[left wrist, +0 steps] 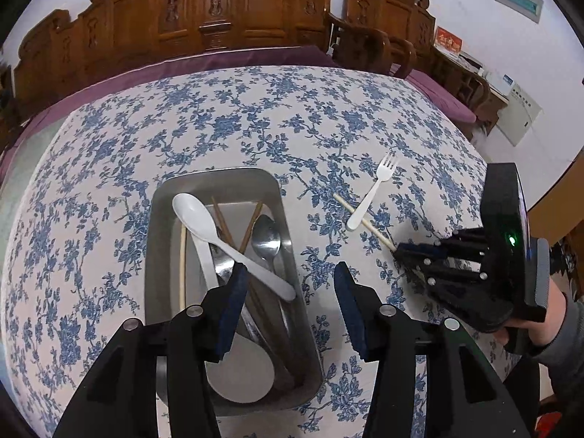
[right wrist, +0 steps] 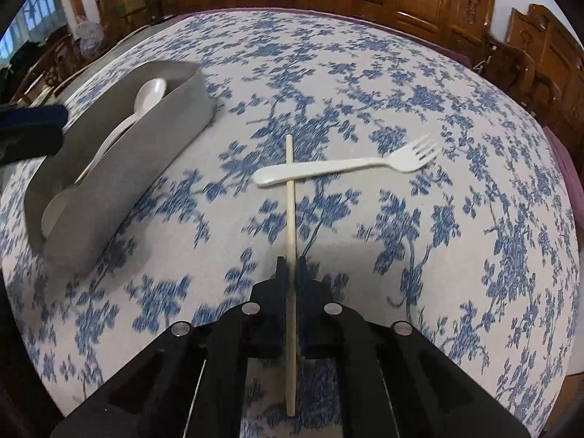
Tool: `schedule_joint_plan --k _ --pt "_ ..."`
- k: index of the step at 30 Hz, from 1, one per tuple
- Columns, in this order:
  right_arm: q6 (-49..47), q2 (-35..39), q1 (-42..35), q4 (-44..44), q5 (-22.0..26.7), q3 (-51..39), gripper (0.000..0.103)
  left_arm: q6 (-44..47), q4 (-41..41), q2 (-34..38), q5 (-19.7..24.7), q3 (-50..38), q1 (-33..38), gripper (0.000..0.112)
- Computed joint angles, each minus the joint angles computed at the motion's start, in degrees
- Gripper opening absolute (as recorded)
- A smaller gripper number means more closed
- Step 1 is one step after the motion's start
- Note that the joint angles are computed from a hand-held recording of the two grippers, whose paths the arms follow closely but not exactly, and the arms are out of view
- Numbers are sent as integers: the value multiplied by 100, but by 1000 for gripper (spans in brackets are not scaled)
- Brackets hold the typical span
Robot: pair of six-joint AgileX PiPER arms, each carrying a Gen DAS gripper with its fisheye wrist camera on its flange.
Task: Organize utensils
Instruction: 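Reach the right tool to the table and grasp a light wooden chopstick, then grasp the white plastic fork with the left tool while the right tool holds the chopstick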
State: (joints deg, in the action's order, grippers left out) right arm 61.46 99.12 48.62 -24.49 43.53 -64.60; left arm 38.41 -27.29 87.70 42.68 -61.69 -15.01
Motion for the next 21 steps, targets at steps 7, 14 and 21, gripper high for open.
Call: schedule_joint_plan --k 7,14,21 --pt "-136 -749 411 465 -325 638 6 -202 137 -37 -47 26 -152 47" --pt "724 -1681 1262 110 138 1077 6 -682 416 112 -178 -161 -631 47" --pt "1581 -2679 1451 -504 975 1672 6 -1406 818 715 -407 -681 -1431 47"
